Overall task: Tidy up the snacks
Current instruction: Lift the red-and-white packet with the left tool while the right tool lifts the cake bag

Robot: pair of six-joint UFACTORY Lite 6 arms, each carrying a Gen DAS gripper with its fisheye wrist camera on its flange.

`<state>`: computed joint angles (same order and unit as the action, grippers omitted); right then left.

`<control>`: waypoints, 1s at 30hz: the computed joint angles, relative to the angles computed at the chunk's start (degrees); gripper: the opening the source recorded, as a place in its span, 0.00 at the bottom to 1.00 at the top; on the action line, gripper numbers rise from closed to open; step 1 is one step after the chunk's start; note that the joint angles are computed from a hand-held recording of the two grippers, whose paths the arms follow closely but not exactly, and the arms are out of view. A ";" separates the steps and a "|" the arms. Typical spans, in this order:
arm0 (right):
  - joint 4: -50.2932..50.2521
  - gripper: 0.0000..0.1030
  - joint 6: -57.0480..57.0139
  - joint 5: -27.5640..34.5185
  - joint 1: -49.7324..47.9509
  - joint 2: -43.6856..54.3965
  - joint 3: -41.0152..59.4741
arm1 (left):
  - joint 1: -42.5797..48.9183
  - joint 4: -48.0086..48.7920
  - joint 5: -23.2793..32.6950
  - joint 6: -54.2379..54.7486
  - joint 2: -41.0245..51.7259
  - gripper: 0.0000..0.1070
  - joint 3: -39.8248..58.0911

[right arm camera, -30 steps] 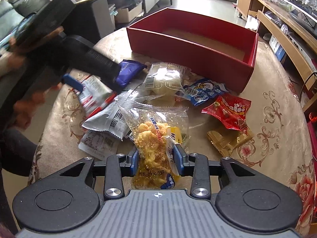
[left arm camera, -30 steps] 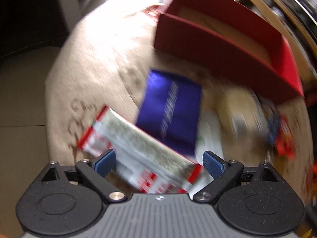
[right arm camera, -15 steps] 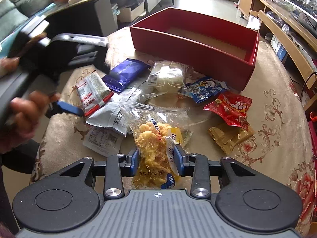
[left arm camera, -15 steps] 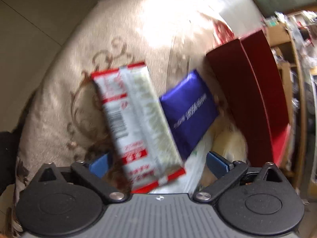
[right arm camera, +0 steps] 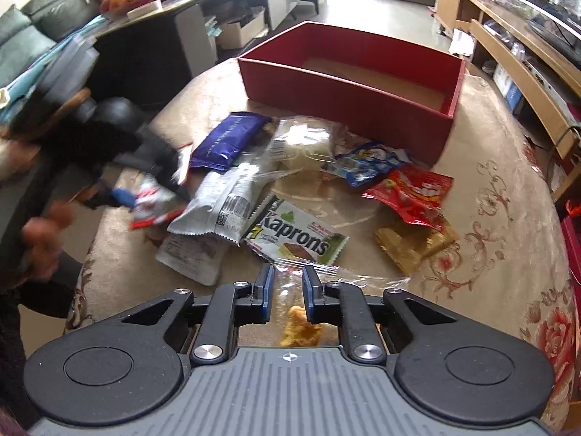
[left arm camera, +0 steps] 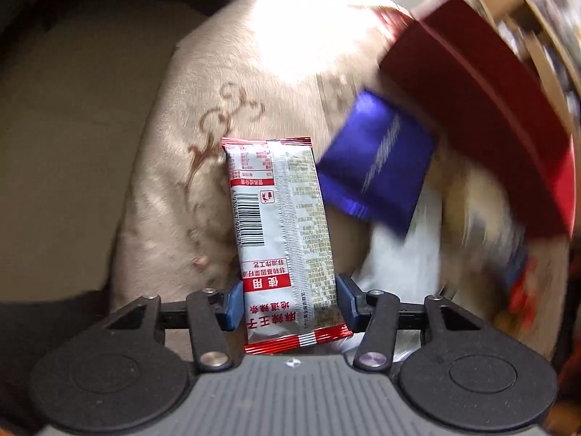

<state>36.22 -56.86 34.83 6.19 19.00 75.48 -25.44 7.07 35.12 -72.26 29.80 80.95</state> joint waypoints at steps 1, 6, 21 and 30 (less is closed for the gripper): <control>0.34 0.23 -0.16 0.57 -0.72 0.40 0.44 | -0.79 1.02 -0.36 0.66 -0.99 0.43 -1.43; 1.40 0.34 -1.81 3.08 -4.92 1.78 1.80 | -2.46 1.11 -3.72 3.32 -3.71 0.44 -6.17; -11.47 0.84 7.66 -4.22 0.31 3.53 -2.73 | 1.06 -2.61 -13.92 4.68 -5.97 0.69 -10.94; -15.38 0.68 11.48 -7.25 -1.75 2.63 -4.08 | -3.02 11.30 -4.54 -12.85 -0.42 0.73 -2.50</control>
<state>20.83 -45.38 27.58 4.44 21.63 71.40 -28.47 18.37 30.58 -85.11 29.38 78.45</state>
